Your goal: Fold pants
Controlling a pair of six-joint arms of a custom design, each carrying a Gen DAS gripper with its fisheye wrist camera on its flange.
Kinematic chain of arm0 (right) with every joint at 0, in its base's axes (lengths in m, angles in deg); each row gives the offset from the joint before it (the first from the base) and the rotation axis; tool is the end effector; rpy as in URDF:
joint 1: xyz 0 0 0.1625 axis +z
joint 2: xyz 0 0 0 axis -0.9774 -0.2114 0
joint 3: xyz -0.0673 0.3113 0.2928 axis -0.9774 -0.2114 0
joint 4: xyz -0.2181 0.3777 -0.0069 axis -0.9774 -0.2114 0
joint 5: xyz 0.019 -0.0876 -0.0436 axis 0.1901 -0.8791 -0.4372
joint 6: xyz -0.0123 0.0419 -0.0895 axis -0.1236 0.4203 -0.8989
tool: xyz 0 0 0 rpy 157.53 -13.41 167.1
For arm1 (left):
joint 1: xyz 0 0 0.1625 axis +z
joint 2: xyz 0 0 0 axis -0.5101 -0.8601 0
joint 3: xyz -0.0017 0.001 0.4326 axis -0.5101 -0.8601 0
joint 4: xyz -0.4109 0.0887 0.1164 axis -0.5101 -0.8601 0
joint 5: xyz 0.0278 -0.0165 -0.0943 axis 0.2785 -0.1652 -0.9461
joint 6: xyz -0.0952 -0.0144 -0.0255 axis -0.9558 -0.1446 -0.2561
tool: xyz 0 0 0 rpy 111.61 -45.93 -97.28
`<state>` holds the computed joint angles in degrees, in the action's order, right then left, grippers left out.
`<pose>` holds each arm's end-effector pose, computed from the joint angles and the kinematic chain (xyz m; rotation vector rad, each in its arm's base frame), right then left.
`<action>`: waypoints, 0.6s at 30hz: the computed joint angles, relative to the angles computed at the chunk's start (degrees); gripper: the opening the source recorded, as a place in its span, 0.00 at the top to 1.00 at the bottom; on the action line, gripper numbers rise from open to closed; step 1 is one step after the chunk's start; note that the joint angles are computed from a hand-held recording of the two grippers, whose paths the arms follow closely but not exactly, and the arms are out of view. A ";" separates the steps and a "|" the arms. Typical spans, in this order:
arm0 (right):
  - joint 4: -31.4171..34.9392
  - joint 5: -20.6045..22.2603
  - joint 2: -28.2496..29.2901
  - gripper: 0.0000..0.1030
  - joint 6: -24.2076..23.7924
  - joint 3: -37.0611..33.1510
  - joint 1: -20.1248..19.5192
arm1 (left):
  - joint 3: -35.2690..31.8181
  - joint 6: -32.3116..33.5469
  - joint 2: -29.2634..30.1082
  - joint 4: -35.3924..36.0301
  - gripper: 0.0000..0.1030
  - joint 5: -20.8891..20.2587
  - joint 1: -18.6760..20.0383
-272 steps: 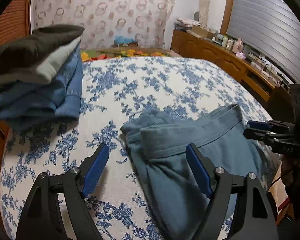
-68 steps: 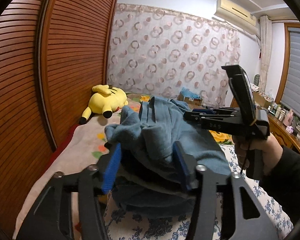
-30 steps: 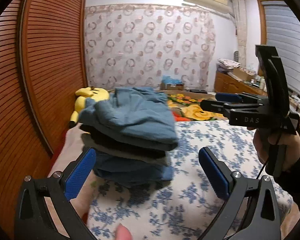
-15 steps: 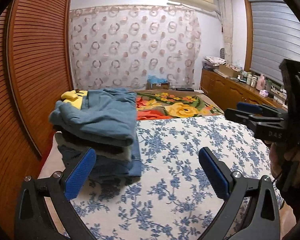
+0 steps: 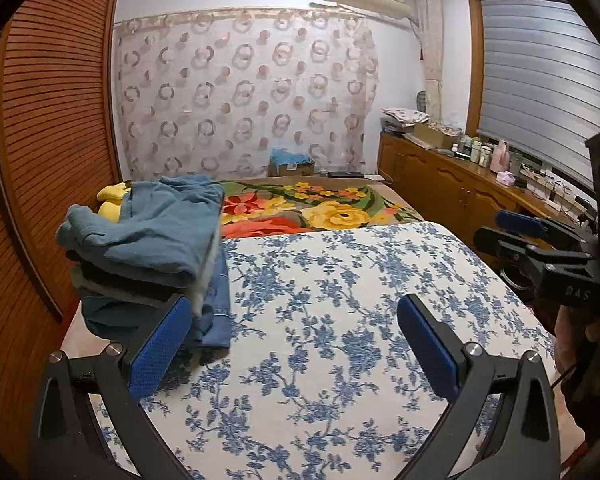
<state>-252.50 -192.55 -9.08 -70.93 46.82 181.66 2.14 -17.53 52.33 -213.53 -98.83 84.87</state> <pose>0.2792 -0.6782 0.2819 0.9638 -2.1571 1.2615 -0.2981 -0.7583 0.1987 0.6605 2.2066 -1.1826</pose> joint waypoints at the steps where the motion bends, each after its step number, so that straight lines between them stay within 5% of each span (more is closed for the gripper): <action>1: -0.69 -0.23 -0.51 0.25 0.40 1.05 0.14 | 0.11 -0.27 0.06 -0.06 0.00 0.08 -0.14; 18: -11.40 -3.23 -5.80 0.25 3.24 11.50 1.59 | 2.67 -0.36 -1.11 -2.34 0.00 -0.46 -3.04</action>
